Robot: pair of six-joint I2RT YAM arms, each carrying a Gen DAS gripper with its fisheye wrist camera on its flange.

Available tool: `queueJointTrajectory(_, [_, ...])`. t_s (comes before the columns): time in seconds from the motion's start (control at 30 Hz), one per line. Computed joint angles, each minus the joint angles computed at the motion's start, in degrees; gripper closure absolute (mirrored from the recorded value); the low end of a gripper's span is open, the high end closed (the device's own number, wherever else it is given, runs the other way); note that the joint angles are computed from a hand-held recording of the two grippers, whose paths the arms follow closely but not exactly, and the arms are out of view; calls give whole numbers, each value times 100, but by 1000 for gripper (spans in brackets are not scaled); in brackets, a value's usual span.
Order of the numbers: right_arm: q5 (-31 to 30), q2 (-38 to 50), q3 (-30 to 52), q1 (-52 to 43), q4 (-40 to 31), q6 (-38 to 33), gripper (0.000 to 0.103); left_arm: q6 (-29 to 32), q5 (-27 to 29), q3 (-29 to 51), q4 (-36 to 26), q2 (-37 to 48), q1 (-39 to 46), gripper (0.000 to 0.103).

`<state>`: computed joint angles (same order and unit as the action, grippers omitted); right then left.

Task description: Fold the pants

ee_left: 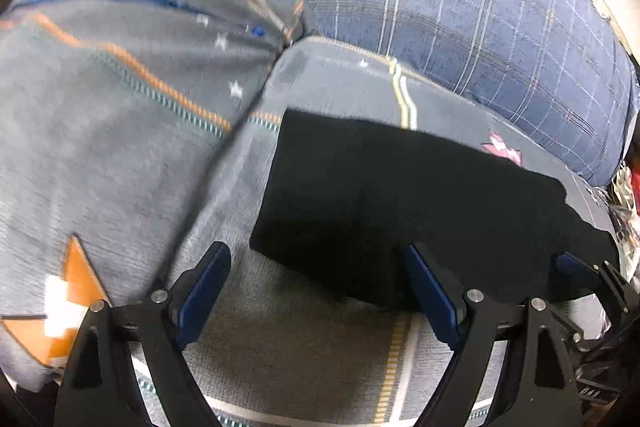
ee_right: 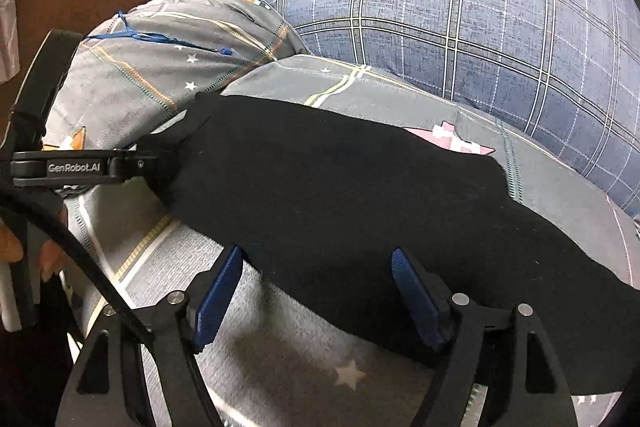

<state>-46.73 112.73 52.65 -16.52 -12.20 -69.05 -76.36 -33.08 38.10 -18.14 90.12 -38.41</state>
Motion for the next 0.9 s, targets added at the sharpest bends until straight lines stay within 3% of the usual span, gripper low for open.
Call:
queueJointTrajectory(0.33, [-256,728,1299,-991,-1205,-63,18,480,-194,1102,-405,500,-324,16])
queueJointTrajectory(0.73, [-264,1576,2667,-1754,-1938,214,15,1236,171,2659,-289,1720,-607,15])
queueJointTrajectory(0.9, [-228,1986,3394,-2032,-2222,336,12,1566,446,3214,-175,2141,-615,9])
